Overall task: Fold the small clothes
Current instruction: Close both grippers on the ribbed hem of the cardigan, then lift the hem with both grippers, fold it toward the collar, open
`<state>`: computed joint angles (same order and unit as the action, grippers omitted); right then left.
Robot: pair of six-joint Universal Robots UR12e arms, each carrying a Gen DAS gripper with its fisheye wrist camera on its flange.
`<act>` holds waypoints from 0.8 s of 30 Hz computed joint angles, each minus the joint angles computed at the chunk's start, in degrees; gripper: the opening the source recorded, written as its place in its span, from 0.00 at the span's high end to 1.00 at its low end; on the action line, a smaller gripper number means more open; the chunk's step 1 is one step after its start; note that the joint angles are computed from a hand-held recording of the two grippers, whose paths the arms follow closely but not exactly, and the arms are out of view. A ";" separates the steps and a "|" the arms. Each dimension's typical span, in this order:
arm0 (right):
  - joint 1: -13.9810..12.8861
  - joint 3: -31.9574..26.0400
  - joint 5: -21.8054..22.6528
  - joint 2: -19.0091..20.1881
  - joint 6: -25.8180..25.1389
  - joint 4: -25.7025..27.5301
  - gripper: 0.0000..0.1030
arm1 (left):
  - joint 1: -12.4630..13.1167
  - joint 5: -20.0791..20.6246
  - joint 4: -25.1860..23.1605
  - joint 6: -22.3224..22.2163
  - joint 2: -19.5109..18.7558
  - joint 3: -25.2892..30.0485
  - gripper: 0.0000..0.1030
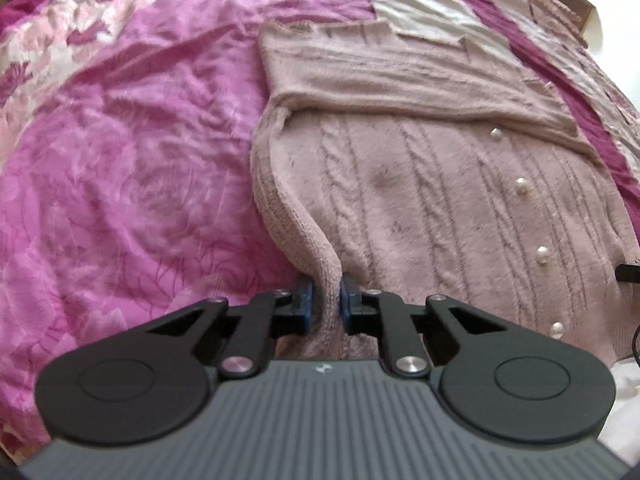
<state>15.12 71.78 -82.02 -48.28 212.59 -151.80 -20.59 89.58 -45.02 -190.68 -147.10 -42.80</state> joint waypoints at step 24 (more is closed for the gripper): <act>-0.34 -8.12 -12.79 7.68 12.23 -20.82 0.88 | -0.10 8.37 3.14 -15.36 -12.29 22.62 0.86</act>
<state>14.78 63.65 -94.81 -40.60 224.83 -172.63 -20.69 97.95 -41.88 -206.04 -159.38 -20.18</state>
